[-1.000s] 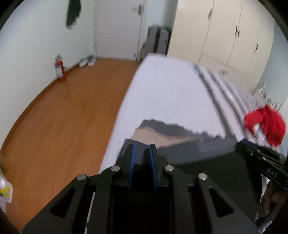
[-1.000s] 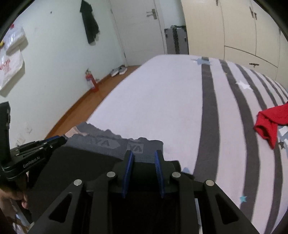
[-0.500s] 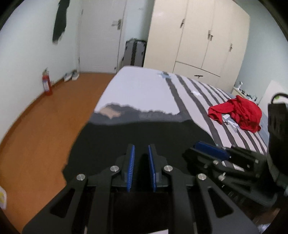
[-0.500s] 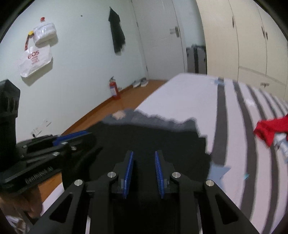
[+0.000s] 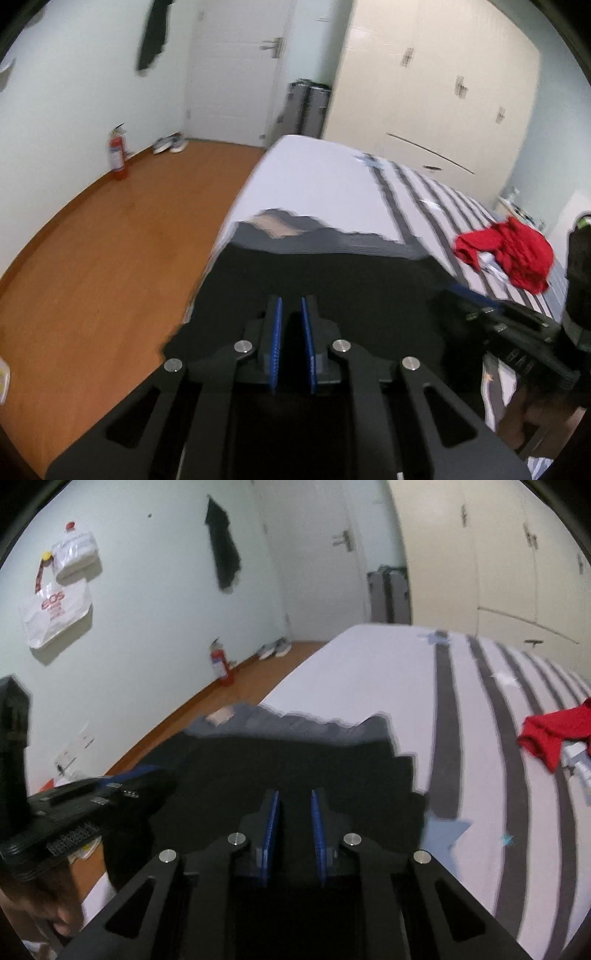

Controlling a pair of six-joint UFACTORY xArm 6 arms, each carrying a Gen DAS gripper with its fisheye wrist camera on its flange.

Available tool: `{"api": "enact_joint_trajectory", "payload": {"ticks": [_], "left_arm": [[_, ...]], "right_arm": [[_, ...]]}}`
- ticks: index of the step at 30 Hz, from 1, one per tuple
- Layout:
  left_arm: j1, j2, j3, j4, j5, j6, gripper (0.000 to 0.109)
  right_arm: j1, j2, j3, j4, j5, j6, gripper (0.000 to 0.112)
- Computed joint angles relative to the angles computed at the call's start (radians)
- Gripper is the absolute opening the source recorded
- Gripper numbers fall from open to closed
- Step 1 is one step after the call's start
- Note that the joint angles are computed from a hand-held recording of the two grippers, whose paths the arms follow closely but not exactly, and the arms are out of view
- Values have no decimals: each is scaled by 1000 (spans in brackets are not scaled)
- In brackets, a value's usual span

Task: Fold clothes
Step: 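Lower the folded black garment onto the bed with both grippers, then open both grippers and pull them back from the folded garment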

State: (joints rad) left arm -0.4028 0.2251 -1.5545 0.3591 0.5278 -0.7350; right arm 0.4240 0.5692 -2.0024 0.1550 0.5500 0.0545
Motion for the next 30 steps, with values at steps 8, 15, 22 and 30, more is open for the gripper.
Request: {"api": "enact_joint_trajectory", "payload": {"ticks": [8, 15, 22, 30], "left_arm": [[32, 23, 49, -32, -28, -51, 10], [25, 51, -59, -76, 75, 63, 10], [-12, -30, -104, 73, 197, -51, 35], [-236, -186, -53, 347, 383, -260, 88]], "right_arm": [[-18, 20, 35, 23, -12, -38, 12], [-51, 79, -121, 123, 135, -109, 7], [-107, -1, -89, 22, 147, -25, 11], [-103, -431, 431, 19, 26, -127, 52]]}}
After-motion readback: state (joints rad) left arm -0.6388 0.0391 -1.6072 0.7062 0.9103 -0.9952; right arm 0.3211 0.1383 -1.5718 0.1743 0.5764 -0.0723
